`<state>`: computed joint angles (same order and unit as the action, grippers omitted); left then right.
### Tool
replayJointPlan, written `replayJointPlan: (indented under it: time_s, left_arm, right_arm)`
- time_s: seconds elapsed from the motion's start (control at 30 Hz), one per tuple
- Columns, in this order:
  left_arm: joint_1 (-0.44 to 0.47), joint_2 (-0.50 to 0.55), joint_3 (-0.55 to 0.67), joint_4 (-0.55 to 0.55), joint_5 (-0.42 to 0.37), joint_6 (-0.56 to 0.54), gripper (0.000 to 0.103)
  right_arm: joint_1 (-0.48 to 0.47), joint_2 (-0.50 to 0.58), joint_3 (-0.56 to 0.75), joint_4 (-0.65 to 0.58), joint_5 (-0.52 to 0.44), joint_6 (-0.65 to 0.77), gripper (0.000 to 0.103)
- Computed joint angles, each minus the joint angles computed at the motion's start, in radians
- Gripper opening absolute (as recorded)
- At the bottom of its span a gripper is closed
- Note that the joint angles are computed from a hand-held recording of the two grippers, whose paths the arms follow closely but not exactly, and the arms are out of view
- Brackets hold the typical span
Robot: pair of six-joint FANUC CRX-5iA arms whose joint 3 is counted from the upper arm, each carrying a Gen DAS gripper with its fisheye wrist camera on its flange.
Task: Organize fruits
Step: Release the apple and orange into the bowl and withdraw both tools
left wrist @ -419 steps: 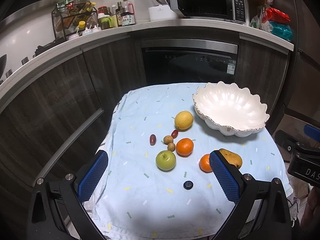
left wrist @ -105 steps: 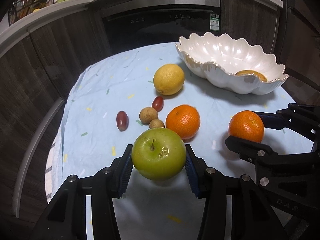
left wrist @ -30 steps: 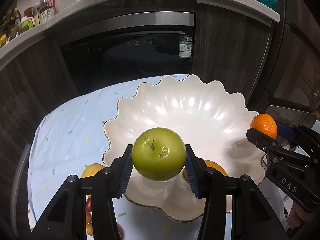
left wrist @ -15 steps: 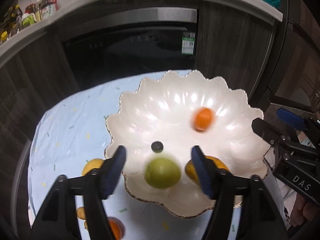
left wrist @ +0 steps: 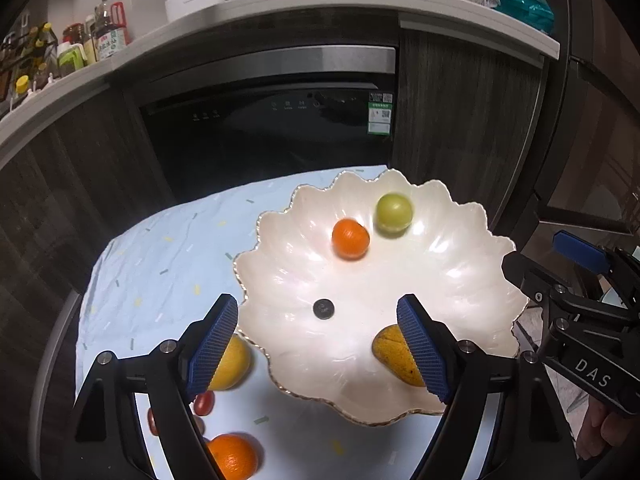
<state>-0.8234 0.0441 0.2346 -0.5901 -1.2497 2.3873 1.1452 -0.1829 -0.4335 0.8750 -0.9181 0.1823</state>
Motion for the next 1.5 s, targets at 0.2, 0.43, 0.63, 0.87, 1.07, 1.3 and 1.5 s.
replayJointPlan:
  time_s: [0.2, 0.43, 0.63, 0.87, 1.07, 1.3, 1.5]
  left_arm:
    - [-0.016, -0.033, -0.011, -0.028, -0.027, 0.019, 0.082]
    - [-0.038, -0.089, -0.043, -0.066, -0.064, 0.054, 0.082]
    - [-0.050, -0.140, -0.079, -0.091, -0.097, 0.079, 0.082]
    - [-0.063, -0.200, -0.123, -0.122, -0.142, 0.115, 0.082]
    - [-0.069, -0.247, -0.163, -0.138, -0.174, 0.141, 0.082]
    - [-0.078, -0.303, -0.214, -0.154, -0.210, 0.166, 0.082]
    - [-0.078, -0.348, -0.263, -0.152, -0.229, 0.179, 0.082]
  right_arm:
    - [0.027, -0.003, 0.010, 0.018, -0.020, -0.007, 0.072]
    - [0.070, 0.008, 0.032, 0.033, -0.039, -0.009, 0.072]
    - [0.109, 0.027, 0.052, 0.052, -0.050, -0.016, 0.072]
    - [0.146, 0.056, 0.081, 0.056, -0.051, -0.008, 0.072]
    - [0.174, 0.084, 0.104, 0.059, -0.047, 0.001, 0.072]
    - [0.206, 0.117, 0.126, 0.055, -0.040, 0.017, 0.072]
    - [0.231, 0.144, 0.145, 0.043, -0.034, 0.037, 0.072]
